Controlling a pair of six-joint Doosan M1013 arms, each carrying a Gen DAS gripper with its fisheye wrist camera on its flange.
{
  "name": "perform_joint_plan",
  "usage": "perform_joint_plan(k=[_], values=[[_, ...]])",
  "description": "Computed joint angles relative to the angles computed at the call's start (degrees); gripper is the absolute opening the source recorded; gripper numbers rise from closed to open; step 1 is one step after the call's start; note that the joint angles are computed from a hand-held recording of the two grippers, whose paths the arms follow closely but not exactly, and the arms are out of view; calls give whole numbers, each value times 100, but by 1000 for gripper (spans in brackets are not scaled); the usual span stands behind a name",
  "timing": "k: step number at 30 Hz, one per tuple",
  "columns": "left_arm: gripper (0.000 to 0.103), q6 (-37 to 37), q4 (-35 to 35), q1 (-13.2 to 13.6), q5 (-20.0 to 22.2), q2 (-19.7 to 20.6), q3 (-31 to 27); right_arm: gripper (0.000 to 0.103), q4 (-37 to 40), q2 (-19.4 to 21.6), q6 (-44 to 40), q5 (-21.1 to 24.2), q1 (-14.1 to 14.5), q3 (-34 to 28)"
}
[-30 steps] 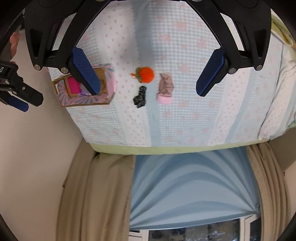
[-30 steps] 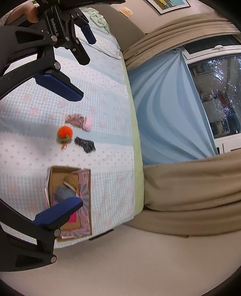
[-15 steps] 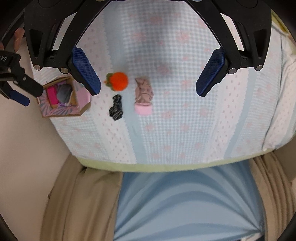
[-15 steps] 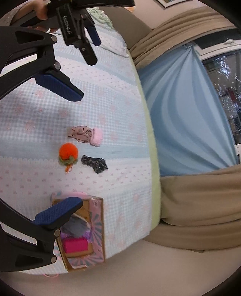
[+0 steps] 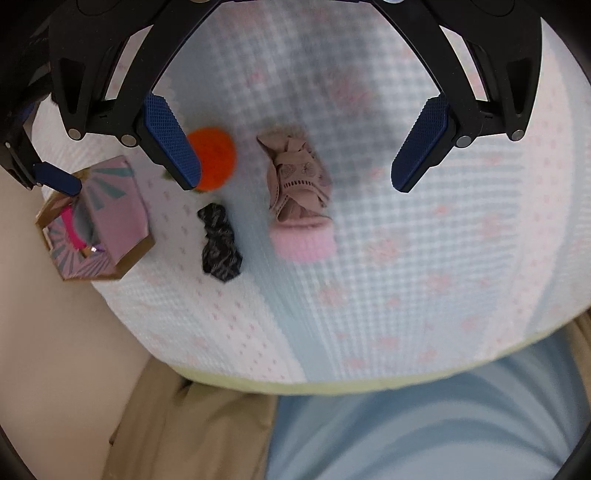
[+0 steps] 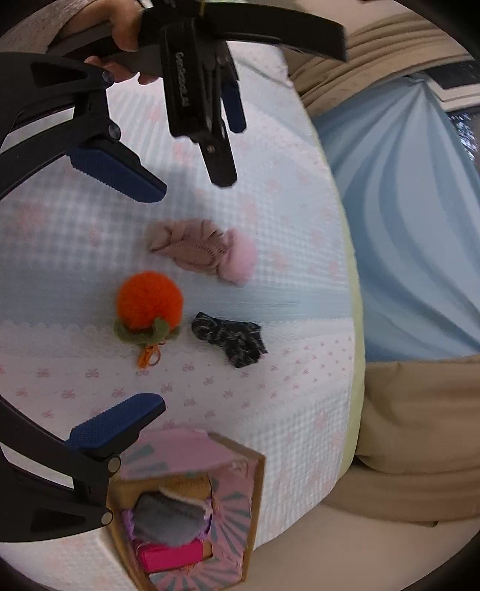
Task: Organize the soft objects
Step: 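Grasp the orange pompom with the right tool while the left tool grasps the pink sock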
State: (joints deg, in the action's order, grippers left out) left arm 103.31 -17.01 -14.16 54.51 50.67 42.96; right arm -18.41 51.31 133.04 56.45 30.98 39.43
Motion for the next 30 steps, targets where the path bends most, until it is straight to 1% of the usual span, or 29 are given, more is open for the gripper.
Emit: perform_joint_plan(k=[3, 5, 6, 8, 10, 12, 14, 15, 16, 17, 18, 20, 21, 22, 26, 27, 28, 30], values=[[102, 35, -19, -24, -63, 215, -70, 103, -156, 157, -17, -205, -9, 79], [102, 51, -75, -35, -105, 361, -146, 102, -234, 255, 11, -238, -10, 62], [102, 59, -73, -52, -182, 424, -155, 102, -247, 301, 35, -322, -20, 85], [102, 87, -36, -81, -279, 507, -166, 98, -307, 405, 45, -321, -26, 22], [96, 99, 43, -114, -367, 590, -191, 95, -423, 503, 49, -323, -27, -34], [93, 138, 168, -154, -453, 664, -214, 91, -466, 565, 33, -392, -36, -49], [90, 162, 256, -181, -490, 726, -242, 81, -390, 627, -33, -453, -52, -74], [85, 175, 279, -189, -491, 753, -262, 78, -354, 678, -93, -420, -62, -125], [79, 180, 332, -205, -506, 783, -279, 72, -348, 695, -100, -424, -68, -128], [77, 175, 378, -216, -508, 795, -286, 67, -343, 703, -97, -432, -71, -127], [75, 153, 457, -232, -513, 807, -295, 64, -340, 710, -95, -450, -78, -124], [69, 94, 686, -274, -603, 800, -257, 53, -343, 721, -75, -444, -88, -134], [65, 72, 756, -284, -609, 795, -252, 50, -321, 737, -82, -420, -94, -162], [64, 27, 850, -298, -615, 795, -250, 46, -305, 749, -58, -373, -101, -199], [61, -42, 867, -308, -580, 804, -276, 43, -323, 747, 50, -389, -104, -213], [56, -68, 906, -314, -575, 808, -284, 42, -327, 749, 60, -383, -102, -225], [49, -87, 942, -319, -572, 807, -291, 42, -339, 745, 77, -395, -100, -220], [48, -164, 1060, -335, -607, 794, -275, 42, -353, 745, 92, -408, -99, -224]])
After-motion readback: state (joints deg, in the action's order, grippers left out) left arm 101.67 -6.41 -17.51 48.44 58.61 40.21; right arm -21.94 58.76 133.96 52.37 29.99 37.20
